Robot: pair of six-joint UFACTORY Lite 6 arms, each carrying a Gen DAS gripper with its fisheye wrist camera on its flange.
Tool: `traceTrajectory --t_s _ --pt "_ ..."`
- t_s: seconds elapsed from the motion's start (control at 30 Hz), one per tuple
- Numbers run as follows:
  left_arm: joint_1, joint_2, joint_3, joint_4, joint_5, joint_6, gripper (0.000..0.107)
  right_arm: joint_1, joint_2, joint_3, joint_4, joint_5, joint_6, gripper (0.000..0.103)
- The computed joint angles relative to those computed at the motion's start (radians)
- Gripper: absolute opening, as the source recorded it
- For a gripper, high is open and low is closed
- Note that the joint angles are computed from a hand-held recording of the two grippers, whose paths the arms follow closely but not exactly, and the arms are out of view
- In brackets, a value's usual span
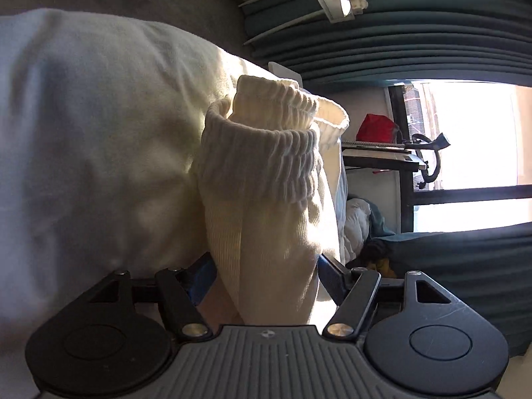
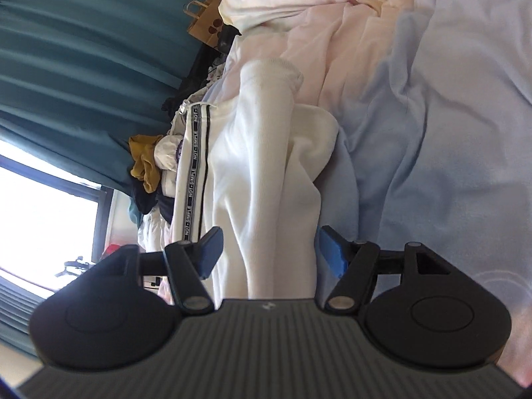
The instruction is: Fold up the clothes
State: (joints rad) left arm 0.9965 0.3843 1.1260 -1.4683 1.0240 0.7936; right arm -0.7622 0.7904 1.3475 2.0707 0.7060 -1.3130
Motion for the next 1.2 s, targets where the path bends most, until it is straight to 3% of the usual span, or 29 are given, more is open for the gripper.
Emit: traceTrajectory --t_s 0.2,0.33,0.37,0.4,0.43,0.5,0.63,0.73,1.03,1.13,1.2 --pt "-0.086 0.121 0.090 -0.143 -0.042 0.135 0.063 0.046 0.151 0.162 0.094 -0.025 -0.106 0.067" --pt "-0.128 0.165 0.136 -0.182 -0.086 0.159 0.049 0.071 0.203 0.226 0.229 -0.027 -0.198 0.065" --pt "-0.131 0.168 0.142 -0.184 -0.090 0.152 0.040 0.081 0.203 0.232 0.269 -0.054 -0.227 0.062" --pt "-0.134 0.170 0.147 -0.186 -0.094 0.145 0.036 0.091 0.202 0.238 0.311 -0.081 -0.259 0.053" --pt "-0.136 0.172 0.161 -0.176 -0.094 0.135 0.027 0.096 0.202 0.242 0.359 -0.098 -0.300 0.037" --pt "-0.123 0.184 0.184 -0.174 -0.066 0.122 0.016 0.095 0.220 0.264 0.370 -0.100 -0.305 0.022" --pt "-0.076 0.214 0.246 -0.119 0.008 0.000 0.009 0.094 0.158 0.210 0.387 -0.130 -0.292 0.014" --pt "-0.026 0.174 0.283 -0.021 0.041 -0.050 0.008 0.053 0.013 0.043 0.388 -0.062 -0.272 0.012" --pt "0.219 0.081 0.428 0.307 0.257 -0.211 0.008 -0.203 -0.378 -0.388 0.035 0.077 -0.073 0.011" --pt "0.316 0.075 0.428 0.395 0.331 -0.189 0.008 -0.314 -0.465 -0.486 -0.149 0.094 0.032 0.011" --pt "0.350 0.071 0.414 0.426 0.357 -0.166 0.008 -0.372 -0.431 -0.478 -0.280 0.110 0.125 0.011"
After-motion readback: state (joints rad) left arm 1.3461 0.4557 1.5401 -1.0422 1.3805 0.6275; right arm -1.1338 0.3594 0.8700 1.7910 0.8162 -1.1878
